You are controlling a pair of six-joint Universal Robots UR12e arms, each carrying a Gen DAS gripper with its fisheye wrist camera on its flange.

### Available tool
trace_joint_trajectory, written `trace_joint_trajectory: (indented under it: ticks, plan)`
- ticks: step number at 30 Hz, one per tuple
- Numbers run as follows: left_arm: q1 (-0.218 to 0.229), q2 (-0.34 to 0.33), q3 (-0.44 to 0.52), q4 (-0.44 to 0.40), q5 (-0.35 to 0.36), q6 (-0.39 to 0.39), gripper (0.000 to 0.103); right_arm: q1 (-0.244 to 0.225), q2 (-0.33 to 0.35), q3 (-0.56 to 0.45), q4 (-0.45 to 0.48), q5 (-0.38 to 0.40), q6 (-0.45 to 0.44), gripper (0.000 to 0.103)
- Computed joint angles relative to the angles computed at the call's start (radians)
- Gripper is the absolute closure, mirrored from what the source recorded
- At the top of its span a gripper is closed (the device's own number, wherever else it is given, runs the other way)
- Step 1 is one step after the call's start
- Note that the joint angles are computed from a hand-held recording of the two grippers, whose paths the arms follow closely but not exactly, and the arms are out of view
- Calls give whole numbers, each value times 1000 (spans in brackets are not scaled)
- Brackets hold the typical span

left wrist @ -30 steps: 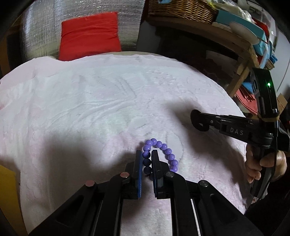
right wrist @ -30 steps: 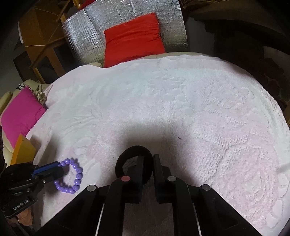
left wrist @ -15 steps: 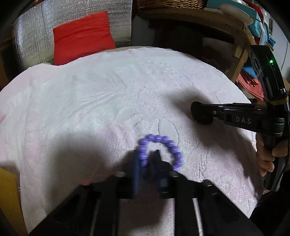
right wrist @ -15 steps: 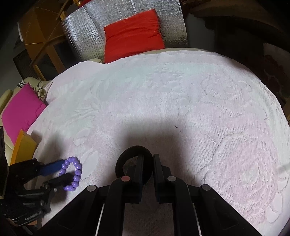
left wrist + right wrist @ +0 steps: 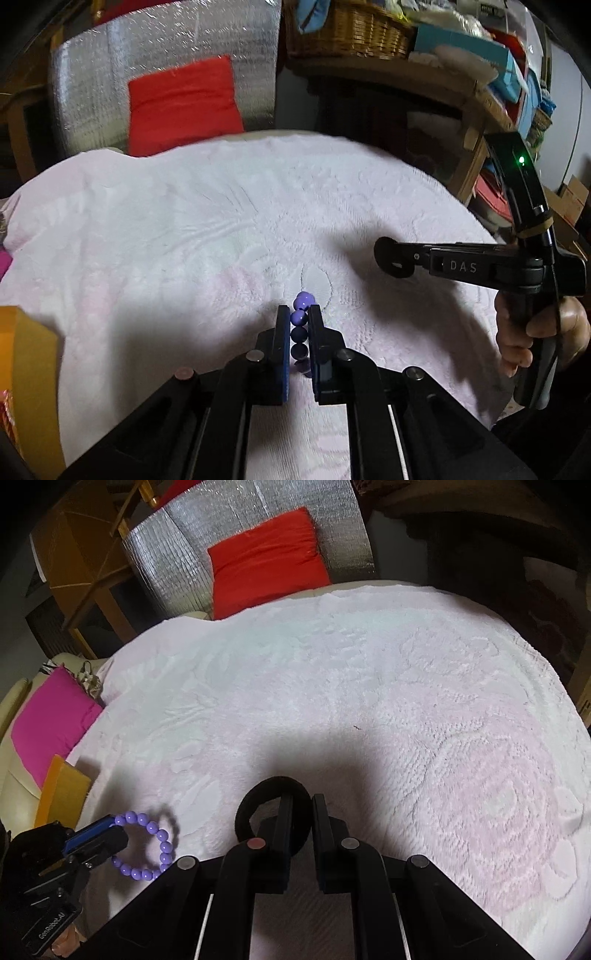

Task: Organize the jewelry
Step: 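Lift the purple bracelet with the left tool while the right lifts the ring, then carry the purple bracelet and black ring over the orange box with both tools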

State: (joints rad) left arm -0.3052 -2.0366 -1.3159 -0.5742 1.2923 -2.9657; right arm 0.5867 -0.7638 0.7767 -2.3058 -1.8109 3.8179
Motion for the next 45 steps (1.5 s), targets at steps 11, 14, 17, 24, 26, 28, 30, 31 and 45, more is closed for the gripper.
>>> trace_joint_trajectory:
  ticks: [11, 14, 17, 24, 26, 28, 30, 31, 45]
  plan:
    - [0, 71, -104, 99, 84, -85, 94, 30, -29, 48, -79, -19, -23, 92]
    - [-2, 90, -124, 120, 103, -96, 94, 40, -34, 56, -93, -29, -28, 92]
    - [-1, 112, -143, 128, 128, -94, 94, 50, -40, 67, -109, -31, -32, 92]
    - [14, 152, -173, 157, 146, -109, 94, 78, -48, 86, -141, -41, -29, 92]
    - [21, 166, -184, 170, 149, -116, 94, 84, -51, 92, -148, -36, -23, 92]
    - [29, 180, -194, 182, 159, -123, 94, 91, -53, 97, -151, -35, -16, 92]
    - [37, 193, -202, 190, 165, -132, 94, 98, -54, 100, -153, -25, -2, 92]
    - [42, 200, -207, 194, 168, -138, 94, 102, -51, 93, -147, -24, 0, 92]
    - [98, 278, -269, 249, 231, -202, 94, 149, 11, -58, -144, 5, -40, 92]
